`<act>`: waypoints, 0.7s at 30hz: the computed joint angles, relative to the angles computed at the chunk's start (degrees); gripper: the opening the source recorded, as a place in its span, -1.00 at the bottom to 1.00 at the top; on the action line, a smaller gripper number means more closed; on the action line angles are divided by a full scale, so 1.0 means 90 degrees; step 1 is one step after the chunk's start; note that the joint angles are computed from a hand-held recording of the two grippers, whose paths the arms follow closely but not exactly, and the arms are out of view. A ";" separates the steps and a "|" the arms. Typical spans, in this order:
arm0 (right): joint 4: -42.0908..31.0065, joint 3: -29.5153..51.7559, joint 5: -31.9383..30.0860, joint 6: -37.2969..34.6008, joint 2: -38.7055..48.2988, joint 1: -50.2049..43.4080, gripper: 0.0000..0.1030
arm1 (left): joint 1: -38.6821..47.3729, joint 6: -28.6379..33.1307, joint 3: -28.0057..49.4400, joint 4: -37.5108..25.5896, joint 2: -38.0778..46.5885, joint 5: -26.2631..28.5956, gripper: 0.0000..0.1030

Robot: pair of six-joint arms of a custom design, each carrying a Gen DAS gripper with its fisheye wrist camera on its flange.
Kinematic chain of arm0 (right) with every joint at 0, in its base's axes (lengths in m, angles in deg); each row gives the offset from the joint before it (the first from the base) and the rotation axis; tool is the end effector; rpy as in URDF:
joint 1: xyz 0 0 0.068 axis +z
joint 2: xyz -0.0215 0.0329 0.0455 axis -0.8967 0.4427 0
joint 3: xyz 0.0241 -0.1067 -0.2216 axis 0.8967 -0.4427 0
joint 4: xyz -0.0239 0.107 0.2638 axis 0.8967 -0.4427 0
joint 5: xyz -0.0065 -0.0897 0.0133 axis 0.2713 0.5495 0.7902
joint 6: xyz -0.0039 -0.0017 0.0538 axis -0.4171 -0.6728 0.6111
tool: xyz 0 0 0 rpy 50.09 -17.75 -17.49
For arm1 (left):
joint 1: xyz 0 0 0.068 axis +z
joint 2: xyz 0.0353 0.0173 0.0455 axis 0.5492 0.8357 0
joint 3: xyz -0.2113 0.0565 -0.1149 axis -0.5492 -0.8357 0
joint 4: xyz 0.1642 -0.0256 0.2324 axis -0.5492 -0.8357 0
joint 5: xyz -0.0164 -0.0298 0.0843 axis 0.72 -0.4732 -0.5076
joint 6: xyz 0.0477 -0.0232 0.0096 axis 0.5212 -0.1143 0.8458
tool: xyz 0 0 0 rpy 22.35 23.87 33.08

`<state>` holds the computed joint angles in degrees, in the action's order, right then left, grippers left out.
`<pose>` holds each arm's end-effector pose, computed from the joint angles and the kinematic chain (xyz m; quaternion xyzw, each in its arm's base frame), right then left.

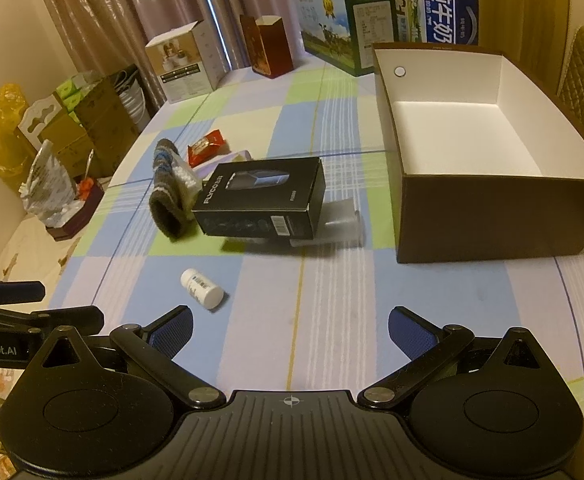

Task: Organize objects
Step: 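Move the left tool toward the white pill bottle on the table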

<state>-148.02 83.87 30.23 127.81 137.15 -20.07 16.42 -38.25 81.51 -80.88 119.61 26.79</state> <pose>0.1906 0.1603 0.3321 0.1691 0.9260 0.0624 0.3317 0.3226 -0.1082 0.3471 0.3394 0.8940 -0.1247 0.2646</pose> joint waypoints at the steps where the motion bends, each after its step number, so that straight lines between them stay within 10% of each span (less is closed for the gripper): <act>1: 0.0038 -0.0005 -0.0038 -0.0072 0.0012 -0.0068 0.97 | -0.0015 -0.0003 0.0013 0.0015 0.0032 -0.0009 0.99; 21: 0.1060 -0.0604 -0.0653 -0.1030 0.0040 -0.0977 0.97 | -0.0295 0.0131 0.0196 0.0457 0.0786 -0.0088 0.98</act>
<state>-138.48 78.43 24.35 118.54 137.51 -28.86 13.76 -37.07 83.27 -76.77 126.68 26.00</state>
